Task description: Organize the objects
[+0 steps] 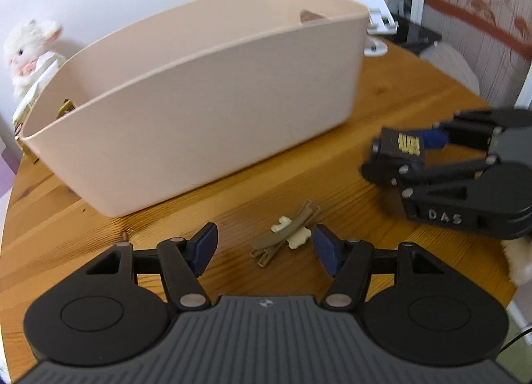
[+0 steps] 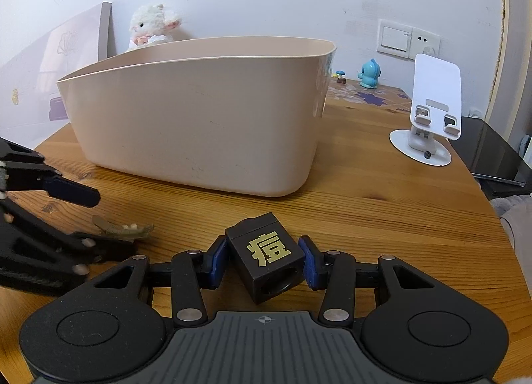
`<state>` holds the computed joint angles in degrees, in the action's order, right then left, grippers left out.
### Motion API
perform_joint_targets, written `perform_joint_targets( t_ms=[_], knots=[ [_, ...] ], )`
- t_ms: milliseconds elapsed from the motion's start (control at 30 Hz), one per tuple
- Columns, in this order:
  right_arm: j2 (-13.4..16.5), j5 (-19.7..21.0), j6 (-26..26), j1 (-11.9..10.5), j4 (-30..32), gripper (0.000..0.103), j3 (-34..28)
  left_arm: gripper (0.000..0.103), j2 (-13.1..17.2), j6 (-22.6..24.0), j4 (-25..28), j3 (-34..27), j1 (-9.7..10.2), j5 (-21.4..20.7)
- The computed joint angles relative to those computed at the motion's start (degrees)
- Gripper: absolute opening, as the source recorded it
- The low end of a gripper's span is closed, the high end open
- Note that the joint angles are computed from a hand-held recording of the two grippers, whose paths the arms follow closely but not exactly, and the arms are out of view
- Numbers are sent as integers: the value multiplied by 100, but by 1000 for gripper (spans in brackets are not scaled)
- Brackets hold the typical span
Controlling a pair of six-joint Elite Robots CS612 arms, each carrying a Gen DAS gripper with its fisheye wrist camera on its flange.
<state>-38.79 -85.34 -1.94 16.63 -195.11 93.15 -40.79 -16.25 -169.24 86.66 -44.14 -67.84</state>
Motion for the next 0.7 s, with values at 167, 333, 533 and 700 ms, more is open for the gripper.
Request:
perform_joint_targets(
  t_ms=[167, 333, 533, 700],
  knots=[
    [-9, 35, 39, -17, -13, 42, 20, 67, 102, -412, 56, -130, 44, 189],
    [0, 29, 25, -15, -27, 42, 10, 67, -15, -819, 108, 40, 102, 78],
    [6, 6, 5, -11, -17, 42, -4, 67, -132, -953, 15, 255, 116, -102],
    [6, -23, 59, -1, -20, 42, -2, 50, -142, -947, -187, 315, 147, -309]
  ],
)
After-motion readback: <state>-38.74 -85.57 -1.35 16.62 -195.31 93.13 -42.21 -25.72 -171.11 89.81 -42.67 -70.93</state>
